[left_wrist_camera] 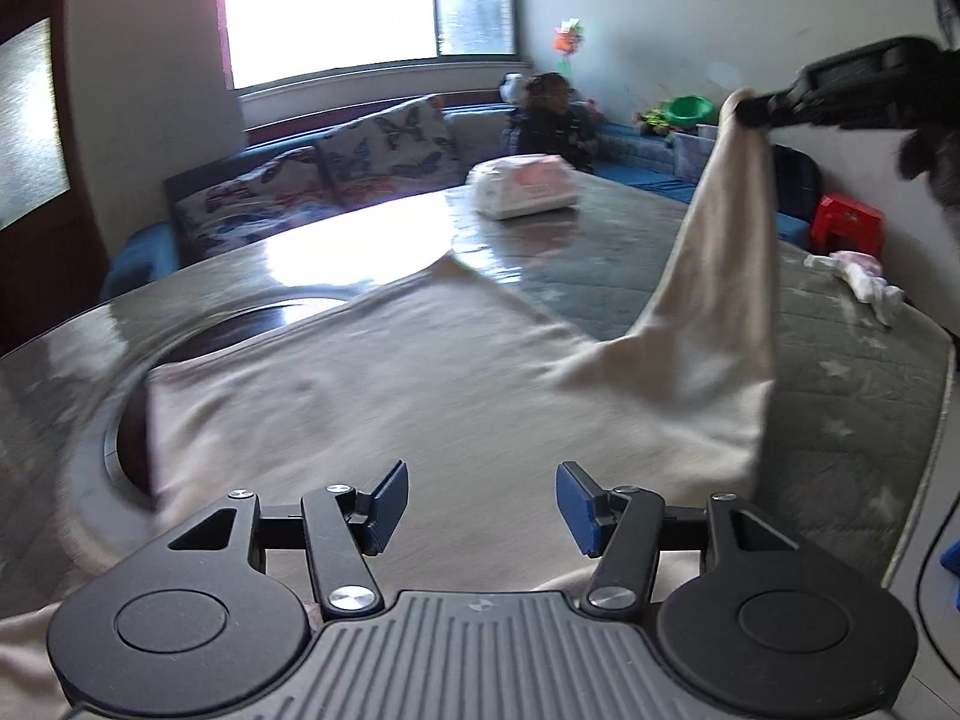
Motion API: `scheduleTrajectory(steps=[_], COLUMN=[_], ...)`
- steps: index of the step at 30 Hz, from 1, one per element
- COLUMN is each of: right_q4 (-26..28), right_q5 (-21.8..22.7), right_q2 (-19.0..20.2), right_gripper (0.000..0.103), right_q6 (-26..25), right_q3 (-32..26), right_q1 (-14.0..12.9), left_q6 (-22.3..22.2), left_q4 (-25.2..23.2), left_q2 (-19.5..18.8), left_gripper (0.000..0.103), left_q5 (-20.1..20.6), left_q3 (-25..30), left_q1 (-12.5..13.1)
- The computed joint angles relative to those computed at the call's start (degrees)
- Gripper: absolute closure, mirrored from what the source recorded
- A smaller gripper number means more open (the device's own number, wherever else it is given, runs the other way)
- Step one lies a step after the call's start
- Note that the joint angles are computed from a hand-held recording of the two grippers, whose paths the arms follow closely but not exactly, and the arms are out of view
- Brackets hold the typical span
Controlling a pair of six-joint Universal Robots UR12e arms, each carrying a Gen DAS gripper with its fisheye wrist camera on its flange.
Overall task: Fold clothes
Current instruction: 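Lift the side edge and fold it over the body with the right gripper, then open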
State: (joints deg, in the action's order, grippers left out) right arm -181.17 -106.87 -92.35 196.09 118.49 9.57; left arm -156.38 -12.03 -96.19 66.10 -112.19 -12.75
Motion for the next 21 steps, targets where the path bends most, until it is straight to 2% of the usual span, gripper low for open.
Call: scheduleTrajectory(steps=[7, 10, 14, 21], right_q4=[1.5, 3.4, 7.5, 14.7], right_q5=[8.7, 13.8, 18.7, 23.8], right_q2=[2.8, 4.7, 7.3, 10.6], right_gripper=[0.099, 0.099, 0.099, 0.099], right_q6=[-5.6, -8.7, -12.1, -15.8], right_q3=[-4.4, -6.9, -9.7, -12.9], right_q1=[2.4, 3.4, 4.7, 7.1], left_q6=[-3.1, -4.3, -5.9, -7.6], left_q4=[2.6, 3.6, 4.0, 3.5], left_q2=[1.3, 1.9, 2.4, 3.0], left_gripper=[0.04, 0.039, 0.039, 0.038], left_q5=[3.4, 4.5, 5.8, 6.6], left_q3=[-1.9, -2.6, -3.2, -3.9], left_q1=[3.2, 4.4, 5.5, 6.7])
